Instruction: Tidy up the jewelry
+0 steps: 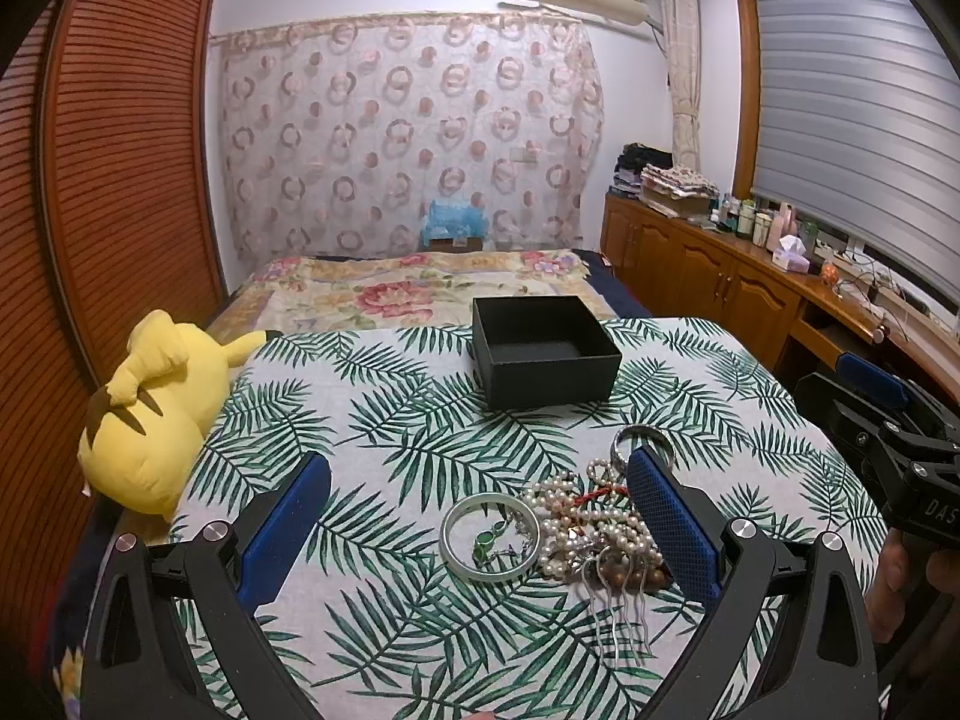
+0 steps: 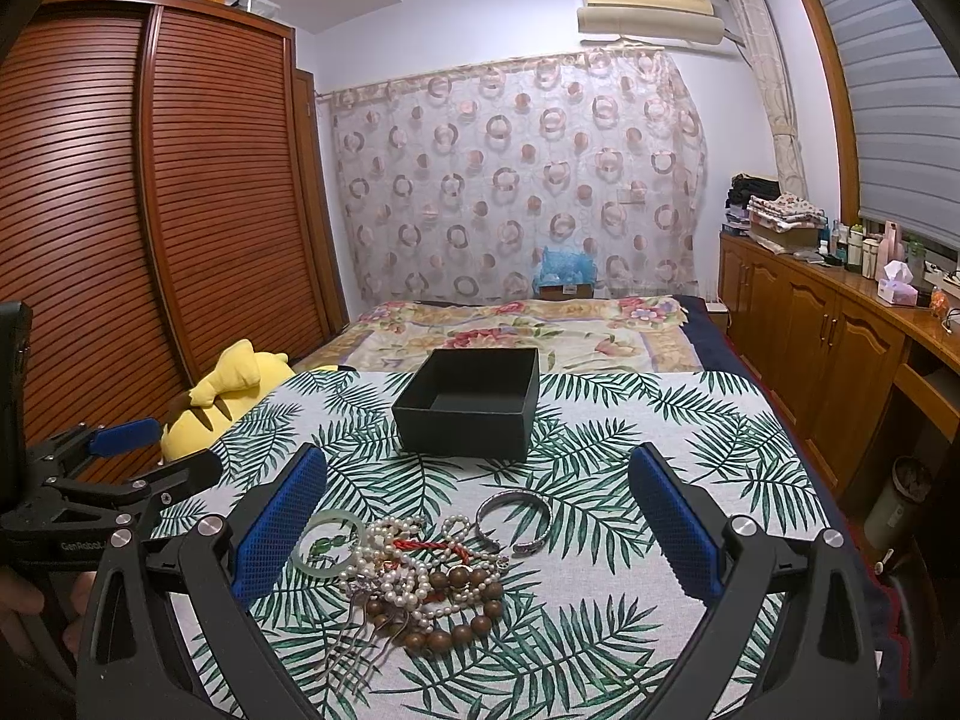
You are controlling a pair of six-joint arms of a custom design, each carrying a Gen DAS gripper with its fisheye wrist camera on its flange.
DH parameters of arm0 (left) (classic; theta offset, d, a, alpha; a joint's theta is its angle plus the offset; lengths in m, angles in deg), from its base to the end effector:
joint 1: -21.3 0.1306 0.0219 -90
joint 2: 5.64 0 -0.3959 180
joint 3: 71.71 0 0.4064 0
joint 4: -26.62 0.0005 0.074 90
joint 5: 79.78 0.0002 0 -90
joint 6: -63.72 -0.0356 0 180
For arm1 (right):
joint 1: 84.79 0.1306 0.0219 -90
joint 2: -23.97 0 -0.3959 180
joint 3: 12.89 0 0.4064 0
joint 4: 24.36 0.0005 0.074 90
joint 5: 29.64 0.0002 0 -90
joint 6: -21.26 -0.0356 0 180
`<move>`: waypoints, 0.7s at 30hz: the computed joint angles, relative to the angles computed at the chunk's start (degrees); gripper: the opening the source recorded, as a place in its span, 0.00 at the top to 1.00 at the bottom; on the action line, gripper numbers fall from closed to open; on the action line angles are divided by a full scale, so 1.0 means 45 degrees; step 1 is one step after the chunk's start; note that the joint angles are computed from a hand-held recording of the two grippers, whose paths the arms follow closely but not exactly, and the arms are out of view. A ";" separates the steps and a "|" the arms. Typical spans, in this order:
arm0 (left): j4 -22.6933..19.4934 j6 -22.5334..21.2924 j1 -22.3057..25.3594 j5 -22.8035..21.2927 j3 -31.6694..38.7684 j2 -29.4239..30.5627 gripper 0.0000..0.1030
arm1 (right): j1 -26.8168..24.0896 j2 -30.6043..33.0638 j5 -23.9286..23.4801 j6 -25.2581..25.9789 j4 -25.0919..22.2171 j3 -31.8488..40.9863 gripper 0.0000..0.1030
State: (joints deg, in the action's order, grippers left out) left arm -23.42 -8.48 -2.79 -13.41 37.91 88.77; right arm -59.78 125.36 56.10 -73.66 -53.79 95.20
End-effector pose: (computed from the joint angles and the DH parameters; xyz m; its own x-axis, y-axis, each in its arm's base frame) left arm 0.4912 -0.2045 0.5709 -0.5189 -0.0748 -0.8515 -0.0893 0.9955 -0.0330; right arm 0.5470 0.2576 0.5236 -0.3904 -0.0877 -0.9165 -0.4519 0.8856 0.1077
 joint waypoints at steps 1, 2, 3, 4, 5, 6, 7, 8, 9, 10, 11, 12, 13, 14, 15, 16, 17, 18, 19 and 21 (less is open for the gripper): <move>-0.0006 0.0001 -0.0010 -0.0010 0.0016 0.0016 0.07 | 0.0001 0.0005 -0.0004 -0.0001 -0.0009 0.0006 0.02; -0.0006 0.0001 -0.0010 -0.0010 0.0016 0.0016 0.07 | 0.0001 0.0005 -0.0004 -0.0001 -0.0009 0.0006 0.02; -0.0003 0.0012 -0.0008 -0.0001 0.0013 0.0013 0.07 | 0.0001 0.0005 -0.0004 -0.0001 -0.0009 0.0006 0.02; -0.0029 0.0021 -0.0006 0.0006 0.0026 0.0006 0.07 | 0.0000 0.0003 -0.0003 -0.0001 -0.0008 0.0002 0.02; 0.0001 0.0012 -0.0013 -0.0014 0.0012 0.0017 0.07 | 0.0000 0.0003 -0.0003 -0.0001 -0.0008 0.0002 0.02; 0.0001 0.0012 -0.0013 -0.0014 0.0012 0.0017 0.07 | -0.0004 0.0003 0.0000 0.0001 -0.0006 0.0003 0.02; -0.0039 0.0023 -0.0010 -0.0001 0.0031 0.0017 0.07 | -0.0010 0.0007 -0.0002 0.0006 -0.0019 0.0011 0.02; -0.0063 0.0035 -0.0007 0.0017 0.0039 0.0017 0.07 | -0.0017 0.0013 -0.0026 0.0014 -0.0035 0.0024 0.02; -0.0160 0.0053 0.0003 0.0040 0.0073 -0.0004 0.07 | -0.0022 0.0015 -0.0023 0.0020 -0.0050 0.0033 0.02; -0.0154 0.0073 0.0008 0.0070 0.0053 0.0034 0.07 | -0.0031 0.0016 -0.0024 0.0035 -0.0081 0.0040 0.02; -0.0023 0.0071 0.0036 0.0139 -0.0107 0.0069 0.07 | -0.0044 0.0013 -0.0035 0.0046 -0.0107 0.0037 0.02; -0.0069 0.0063 0.0053 0.0220 -0.0111 0.0092 0.07 | -0.0065 0.0006 -0.0085 0.0078 -0.0141 0.0027 0.02; -0.0118 0.0044 0.0062 0.0290 -0.0125 0.0109 0.07 | 0.0032 0.0013 -0.0016 0.0108 -0.0106 -0.0041 0.02; -0.0145 0.0015 0.0078 0.0363 -0.0174 0.0130 0.07 | -0.0006 0.0037 -0.0039 0.0237 -0.0104 -0.0081 0.02; -0.0164 -0.0011 0.0081 0.0416 -0.0212 0.0159 0.07 | -0.0019 -0.0034 0.0002 0.0269 -0.0057 -0.0213 0.02; -0.0175 -0.0051 0.0112 0.0523 -0.0276 0.0190 0.07 | -0.0073 -0.0062 -0.0071 0.0340 -0.0071 -0.0285 0.02; -0.0218 -0.0068 0.0125 0.0622 -0.0324 0.0213 0.07 | -0.0114 -0.0090 -0.0146 0.0381 -0.0111 -0.0350 0.02; -0.0264 -0.0071 0.0143 0.0730 -0.0367 0.0236 0.07 | -0.0137 -0.0140 -0.0183 0.0403 -0.0200 -0.0389 0.02; -0.0332 -0.0083 0.0188 0.0850 -0.0347 0.0308 0.07 | -0.0183 -0.0154 -0.0286 0.0442 -0.0246 -0.0453 0.02; -0.0497 -0.0090 0.0229 0.1100 -0.0357 0.0390 0.07 | -0.0353 -0.0065 -0.0446 0.0601 -0.0376 -0.0508 0.05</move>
State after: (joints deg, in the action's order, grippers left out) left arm -25.66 -8.88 -1.76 -8.46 36.31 90.52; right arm -61.37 125.06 54.09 -70.96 -55.48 92.91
